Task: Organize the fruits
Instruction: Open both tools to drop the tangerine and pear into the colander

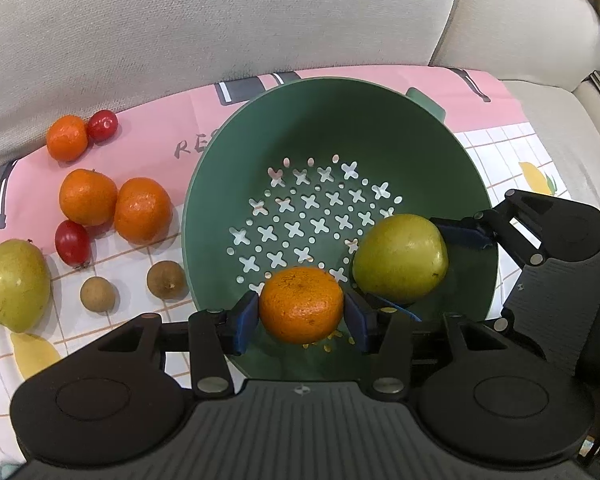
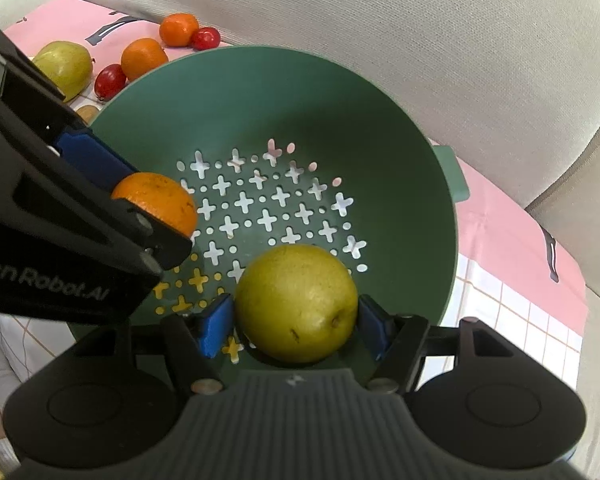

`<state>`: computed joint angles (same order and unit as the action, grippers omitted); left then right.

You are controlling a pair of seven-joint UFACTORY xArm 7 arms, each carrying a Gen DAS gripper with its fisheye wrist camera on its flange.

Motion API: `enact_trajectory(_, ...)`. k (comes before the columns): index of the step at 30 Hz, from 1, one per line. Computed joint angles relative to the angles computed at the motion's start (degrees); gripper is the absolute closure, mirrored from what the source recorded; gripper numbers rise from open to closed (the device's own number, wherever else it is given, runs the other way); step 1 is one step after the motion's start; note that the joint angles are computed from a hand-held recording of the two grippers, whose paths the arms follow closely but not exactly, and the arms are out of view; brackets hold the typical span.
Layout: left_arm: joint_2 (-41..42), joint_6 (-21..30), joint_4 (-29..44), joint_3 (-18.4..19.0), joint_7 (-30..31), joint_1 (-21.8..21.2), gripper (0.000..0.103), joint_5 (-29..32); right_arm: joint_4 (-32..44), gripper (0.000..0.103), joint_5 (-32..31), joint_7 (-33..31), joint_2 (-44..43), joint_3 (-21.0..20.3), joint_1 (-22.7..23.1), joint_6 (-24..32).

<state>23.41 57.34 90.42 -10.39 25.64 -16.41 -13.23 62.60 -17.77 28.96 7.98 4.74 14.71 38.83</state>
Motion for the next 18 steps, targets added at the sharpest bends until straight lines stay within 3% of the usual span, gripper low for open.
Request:
enact_trajectory(5,-1.2,-0.2,-0.9,-0.1,0.5,0.1,0.044,-0.4,-0.5,0.039,0.8,-1.0,-1.0,0.2,-0.1,-0.3)
enact_trajectory(7,-2.1,-1.0,-1.6,0.0,0.0,0.2,0.036,-0.7,-0.7,0.038,0.2,-0.8,-1.9,0.2,0.0,-0.5)
enact_trajectory(18,-9.8,-4.3,-8.1,0.3,3.2,2.4,0.032,-5.2,-2.0,0.025,-2.6,3.9,-6.9,1.6,0.1,-0.5)
